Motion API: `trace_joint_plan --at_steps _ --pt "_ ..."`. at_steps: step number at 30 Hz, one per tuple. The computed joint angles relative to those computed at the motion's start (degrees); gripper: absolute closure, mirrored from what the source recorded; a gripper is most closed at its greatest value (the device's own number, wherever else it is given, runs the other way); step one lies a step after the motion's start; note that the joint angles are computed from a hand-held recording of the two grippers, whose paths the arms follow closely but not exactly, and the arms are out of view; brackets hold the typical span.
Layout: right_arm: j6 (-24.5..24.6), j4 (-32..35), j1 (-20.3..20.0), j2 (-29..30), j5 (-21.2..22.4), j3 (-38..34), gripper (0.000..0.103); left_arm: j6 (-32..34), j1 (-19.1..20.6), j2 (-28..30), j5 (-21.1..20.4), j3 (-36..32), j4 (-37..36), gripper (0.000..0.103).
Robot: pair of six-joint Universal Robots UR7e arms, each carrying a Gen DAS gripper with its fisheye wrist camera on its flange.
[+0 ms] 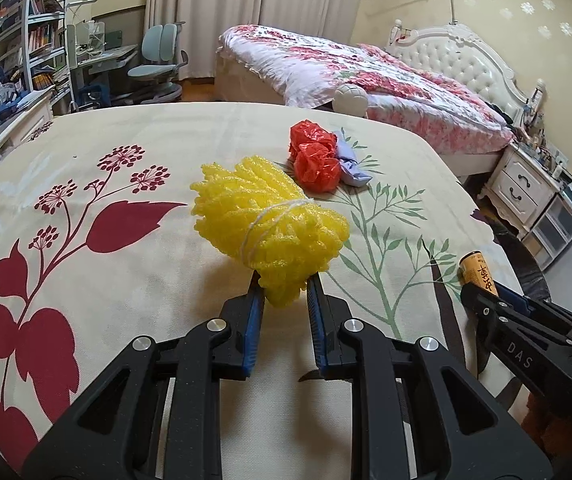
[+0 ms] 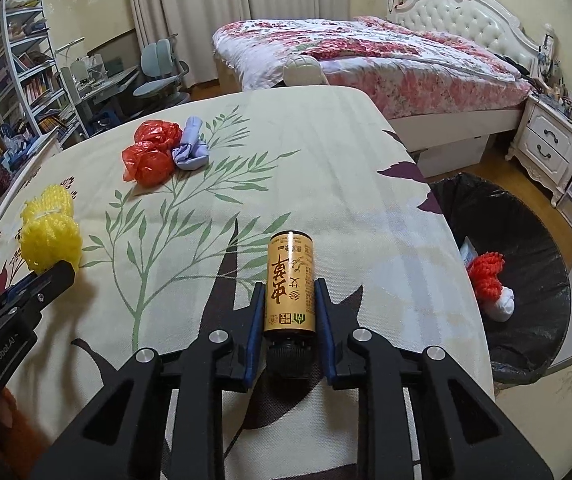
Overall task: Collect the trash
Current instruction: 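Carry the bottle and yellow mesh over the bin with both tools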
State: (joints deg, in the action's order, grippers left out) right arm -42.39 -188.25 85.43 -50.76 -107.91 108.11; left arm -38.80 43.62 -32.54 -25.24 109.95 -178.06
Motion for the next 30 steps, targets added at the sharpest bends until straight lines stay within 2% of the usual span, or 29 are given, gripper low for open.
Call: trace_joint_plan --at_steps 14,23,30 --pt "-0.7 -2.9 -2.4 -3.7 3.4 -0.5 0.078 10.0 -1.5 5.9 -2.4 -8.5 -3.0 0.082" --pt "0.0 -4.8 -5.5 -5.1 3.6 -3.8 0.078 19.9 -2.1 12.7 -5.8 -19.2 -4.2 0.082" --pt "2.2 -4.9 -7.5 -3.9 2.6 -8.4 0.078 27.6 -1.5 19.6 -8.6 -31.0 -2.1 0.082"
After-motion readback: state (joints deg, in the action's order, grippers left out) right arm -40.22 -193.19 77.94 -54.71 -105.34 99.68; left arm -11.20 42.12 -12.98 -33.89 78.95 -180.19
